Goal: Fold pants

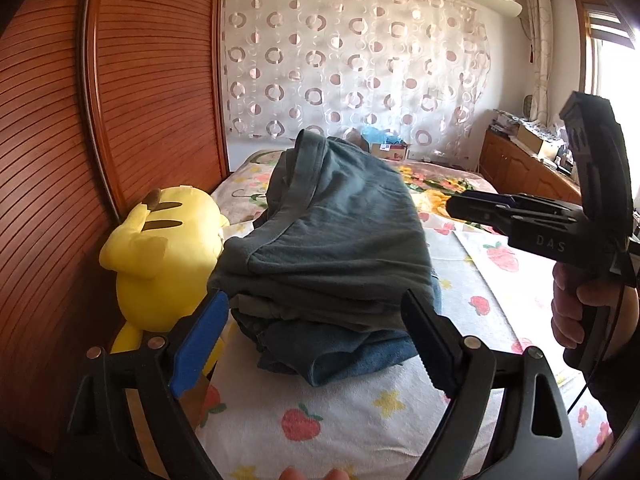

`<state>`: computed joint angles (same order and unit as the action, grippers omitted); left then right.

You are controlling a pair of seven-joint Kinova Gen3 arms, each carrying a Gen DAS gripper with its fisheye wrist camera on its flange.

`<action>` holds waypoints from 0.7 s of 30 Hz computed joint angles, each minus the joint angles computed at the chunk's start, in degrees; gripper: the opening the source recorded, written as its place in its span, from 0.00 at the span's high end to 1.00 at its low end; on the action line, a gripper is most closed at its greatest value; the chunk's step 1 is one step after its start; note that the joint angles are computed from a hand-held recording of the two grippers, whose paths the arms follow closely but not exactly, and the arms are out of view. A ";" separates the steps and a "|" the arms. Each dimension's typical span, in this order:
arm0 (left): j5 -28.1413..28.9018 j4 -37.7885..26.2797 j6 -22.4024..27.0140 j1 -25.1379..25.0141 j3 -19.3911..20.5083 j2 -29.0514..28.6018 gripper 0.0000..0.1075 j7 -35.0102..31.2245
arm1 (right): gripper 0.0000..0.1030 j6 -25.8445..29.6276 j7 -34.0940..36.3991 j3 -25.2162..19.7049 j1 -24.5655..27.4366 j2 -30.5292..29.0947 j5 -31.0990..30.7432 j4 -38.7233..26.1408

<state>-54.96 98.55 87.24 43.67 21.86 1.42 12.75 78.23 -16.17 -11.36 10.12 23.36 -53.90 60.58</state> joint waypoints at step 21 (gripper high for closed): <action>-2.66 -4.55 4.79 6.97 2.31 2.23 0.18 1.89 | 0.58 1.29 8.80 8.76 5.65 -12.81 -7.04 18.24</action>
<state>-57.62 94.00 92.03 50.63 24.17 3.66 14.64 79.52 -7.36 -2.59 15.77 10.55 -60.94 78.82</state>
